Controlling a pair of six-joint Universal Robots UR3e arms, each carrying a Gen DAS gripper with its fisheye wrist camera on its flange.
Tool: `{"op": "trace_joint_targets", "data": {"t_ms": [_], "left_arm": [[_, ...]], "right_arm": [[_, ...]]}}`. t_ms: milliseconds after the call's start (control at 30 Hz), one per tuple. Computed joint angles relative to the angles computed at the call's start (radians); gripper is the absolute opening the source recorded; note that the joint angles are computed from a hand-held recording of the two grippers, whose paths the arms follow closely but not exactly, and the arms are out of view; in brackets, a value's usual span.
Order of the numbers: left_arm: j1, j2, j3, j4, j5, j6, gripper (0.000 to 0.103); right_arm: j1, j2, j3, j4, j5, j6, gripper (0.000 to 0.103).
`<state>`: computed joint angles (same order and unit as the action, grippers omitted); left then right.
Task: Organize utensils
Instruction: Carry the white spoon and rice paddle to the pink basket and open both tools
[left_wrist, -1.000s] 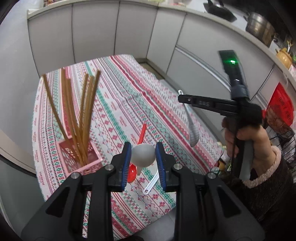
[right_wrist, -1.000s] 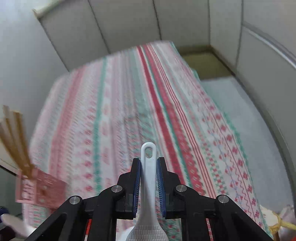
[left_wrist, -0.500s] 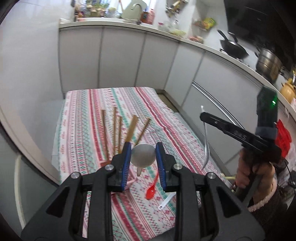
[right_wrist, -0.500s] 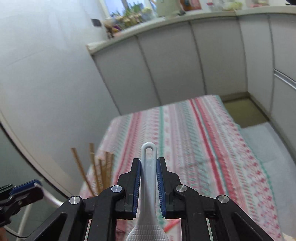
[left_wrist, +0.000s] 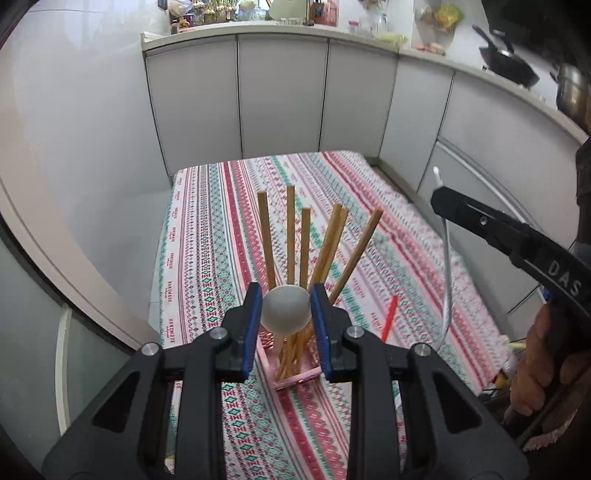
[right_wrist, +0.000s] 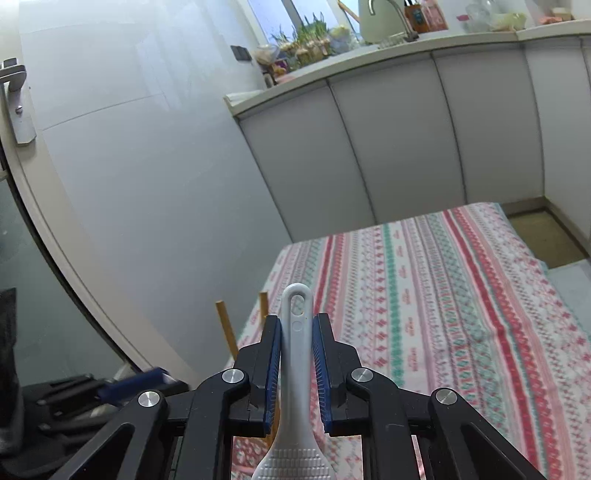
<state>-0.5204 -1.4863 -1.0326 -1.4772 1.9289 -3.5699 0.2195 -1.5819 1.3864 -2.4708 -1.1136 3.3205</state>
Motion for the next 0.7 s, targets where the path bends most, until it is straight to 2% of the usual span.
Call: {"op": "trace_joint_targets", "data": {"t_ms": [100,200,367,500,700], "left_arm": [[0.023,0.012,-0.041,0.005,-0.014,0.008,0.029],[0.067,0.038,-0.087,0.008,-0.067,0.020,0.029],[0.182,0.110,-0.169,0.030,-0.207,0.039,0.029],[0.267,0.180,-0.217,0.052,-0.327,0.051,0.033],[0.303,0.229,-0.221,0.045,-0.331,0.037,0.038]], "right_arm": [[0.042,0.034,0.023,-0.082,-0.021,0.026,0.016],[0.086,0.069,0.018,-0.126,-0.058,0.033,0.016],[0.129,0.111,0.001,-0.157,-0.100,0.041,0.016],[0.143,0.138,-0.008,-0.181,-0.125,0.053,0.016],[0.184,0.180,-0.013,-0.236,-0.174,0.058,0.016]]}}
